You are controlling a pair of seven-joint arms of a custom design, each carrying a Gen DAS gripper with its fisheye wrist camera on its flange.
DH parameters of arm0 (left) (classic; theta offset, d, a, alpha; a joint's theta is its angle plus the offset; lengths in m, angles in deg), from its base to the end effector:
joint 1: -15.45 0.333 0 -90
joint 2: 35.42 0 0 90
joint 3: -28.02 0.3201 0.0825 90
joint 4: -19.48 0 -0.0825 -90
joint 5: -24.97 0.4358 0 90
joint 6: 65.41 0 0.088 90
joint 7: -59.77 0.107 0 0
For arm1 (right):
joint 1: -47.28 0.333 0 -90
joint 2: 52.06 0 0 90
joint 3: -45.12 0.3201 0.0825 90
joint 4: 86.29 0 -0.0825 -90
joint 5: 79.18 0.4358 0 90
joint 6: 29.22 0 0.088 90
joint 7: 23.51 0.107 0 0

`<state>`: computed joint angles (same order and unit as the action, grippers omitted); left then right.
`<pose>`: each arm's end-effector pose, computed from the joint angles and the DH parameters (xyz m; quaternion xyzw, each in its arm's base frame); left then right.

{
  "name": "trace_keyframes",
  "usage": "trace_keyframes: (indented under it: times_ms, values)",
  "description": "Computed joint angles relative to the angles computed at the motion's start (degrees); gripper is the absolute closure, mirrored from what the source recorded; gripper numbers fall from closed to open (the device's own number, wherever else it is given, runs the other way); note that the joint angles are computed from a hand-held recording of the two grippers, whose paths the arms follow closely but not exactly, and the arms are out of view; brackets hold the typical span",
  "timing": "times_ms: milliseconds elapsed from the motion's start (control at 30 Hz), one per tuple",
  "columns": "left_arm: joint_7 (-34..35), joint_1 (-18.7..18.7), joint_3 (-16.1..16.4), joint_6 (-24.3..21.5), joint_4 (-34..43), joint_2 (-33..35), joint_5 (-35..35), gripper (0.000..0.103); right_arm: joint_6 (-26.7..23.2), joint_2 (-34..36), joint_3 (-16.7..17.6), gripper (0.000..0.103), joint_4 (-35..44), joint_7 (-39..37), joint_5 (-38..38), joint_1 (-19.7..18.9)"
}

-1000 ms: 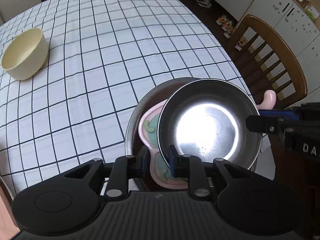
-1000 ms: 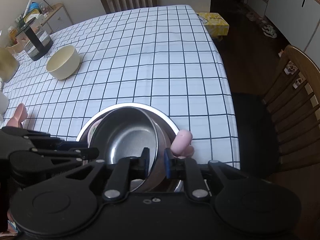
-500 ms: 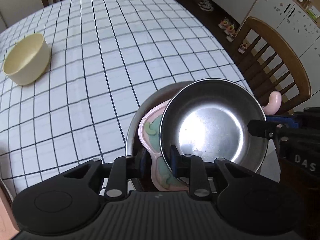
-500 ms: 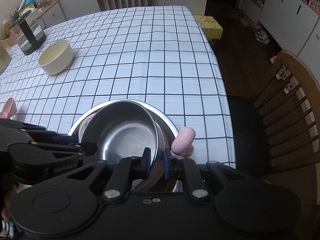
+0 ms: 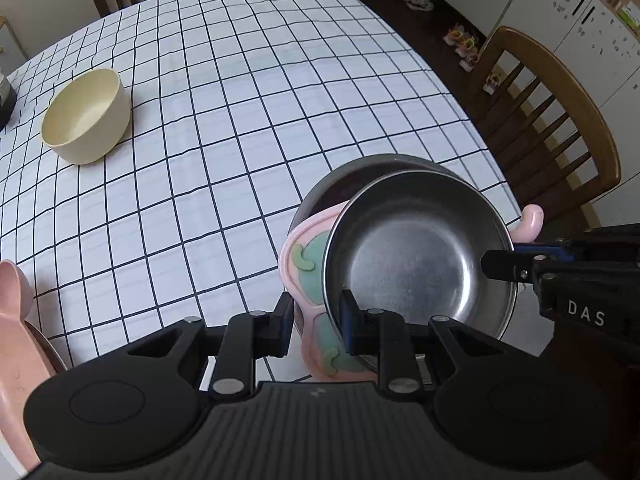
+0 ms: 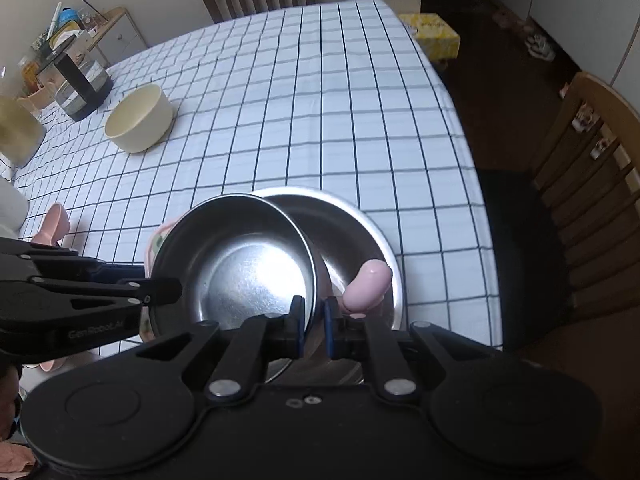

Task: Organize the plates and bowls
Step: 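Settle the pot inside the steel bowl and open both grippers, then move both grippers to the cream bowl rim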

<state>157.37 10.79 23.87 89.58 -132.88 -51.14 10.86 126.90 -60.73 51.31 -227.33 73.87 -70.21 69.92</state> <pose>0.4643 -0.0621 0.3285 -0.6683 0.7243 -0.1550 0.0690 0.4709 0.2524 0.3659 -0.7714 0.6012 -0.0593 0.2001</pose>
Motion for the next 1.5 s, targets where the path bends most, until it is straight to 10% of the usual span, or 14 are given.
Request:
trace_keyframes:
  times_ms: [600,867,1500]
  values:
    - [1.87,-0.08,-0.01,3.92,1.29,4.15,0.26,0.080,1.21,2.35,-0.12,0.085,0.24,0.58,2.34,-0.43]
    - [4.00,0.19,0.56,3.91,0.29,2.75,-2.42,0.059,0.08,1.05,-0.36,0.080,0.16,-0.81,3.77,-0.28]
    - [17.07,-0.71,9.37,10.09,-2.86,-7.60,-11.13,0.044,2.84,-0.47,1.13,0.057,4.46,0.70,0.66,1.62]
